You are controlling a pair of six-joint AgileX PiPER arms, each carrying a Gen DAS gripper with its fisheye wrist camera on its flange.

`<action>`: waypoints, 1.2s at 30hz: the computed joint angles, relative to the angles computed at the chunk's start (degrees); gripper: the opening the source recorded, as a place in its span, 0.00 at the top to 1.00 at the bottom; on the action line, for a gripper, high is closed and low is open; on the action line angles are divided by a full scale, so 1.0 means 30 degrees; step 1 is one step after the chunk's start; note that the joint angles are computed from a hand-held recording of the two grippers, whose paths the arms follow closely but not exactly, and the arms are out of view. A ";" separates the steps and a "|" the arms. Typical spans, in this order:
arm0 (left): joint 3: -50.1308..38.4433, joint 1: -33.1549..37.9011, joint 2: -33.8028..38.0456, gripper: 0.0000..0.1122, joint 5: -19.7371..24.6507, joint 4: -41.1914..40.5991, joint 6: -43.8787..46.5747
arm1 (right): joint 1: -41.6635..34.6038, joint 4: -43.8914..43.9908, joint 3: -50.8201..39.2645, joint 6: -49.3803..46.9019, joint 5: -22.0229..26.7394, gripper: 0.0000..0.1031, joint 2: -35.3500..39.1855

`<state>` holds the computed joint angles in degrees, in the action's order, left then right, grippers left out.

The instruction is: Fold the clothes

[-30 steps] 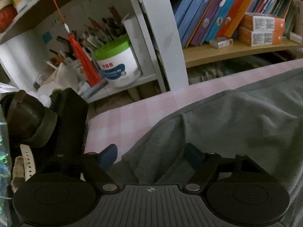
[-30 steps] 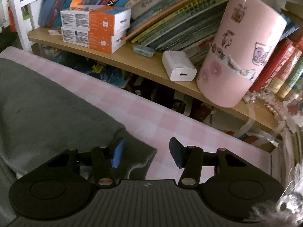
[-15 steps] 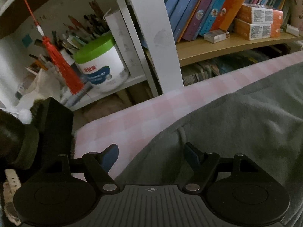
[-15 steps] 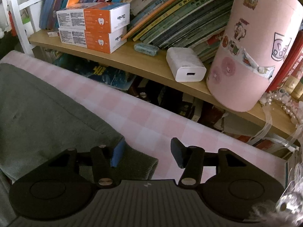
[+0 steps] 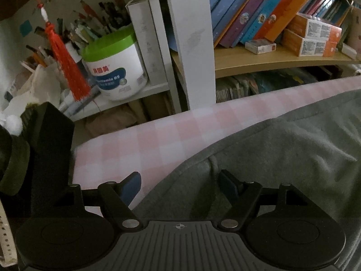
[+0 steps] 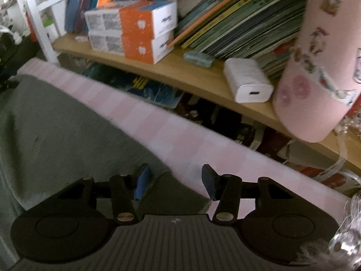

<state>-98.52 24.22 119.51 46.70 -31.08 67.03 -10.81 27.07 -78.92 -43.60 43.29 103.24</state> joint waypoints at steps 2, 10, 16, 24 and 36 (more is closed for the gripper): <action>-0.0305 0.0082 0.0190 0.31 0.0374 0.0002 -0.0291 | -0.0149 0.0364 -0.0164 -0.0448 0.0614 0.53 0.0090; -0.1368 0.0387 0.0718 0.56 0.2499 -0.0165 -0.1533 | -0.0172 0.0381 0.0385 -0.0227 0.0644 0.78 -0.0306; 0.1015 -0.0446 -0.0979 0.89 -0.0072 0.0793 -0.1310 | 0.2459 -0.5655 0.3740 0.6029 -0.5759 0.87 -0.2962; 0.6574 0.1130 -0.5933 0.90 -0.2850 -0.5143 0.5161 | 0.4660 -1.3979 0.6787 1.4079 -0.9001 0.87 -0.7294; 1.3169 1.0842 -1.2627 0.91 0.6528 -1.1576 1.4085 | 0.5295 -0.9886 1.4959 0.9712 -0.7022 0.87 -2.0794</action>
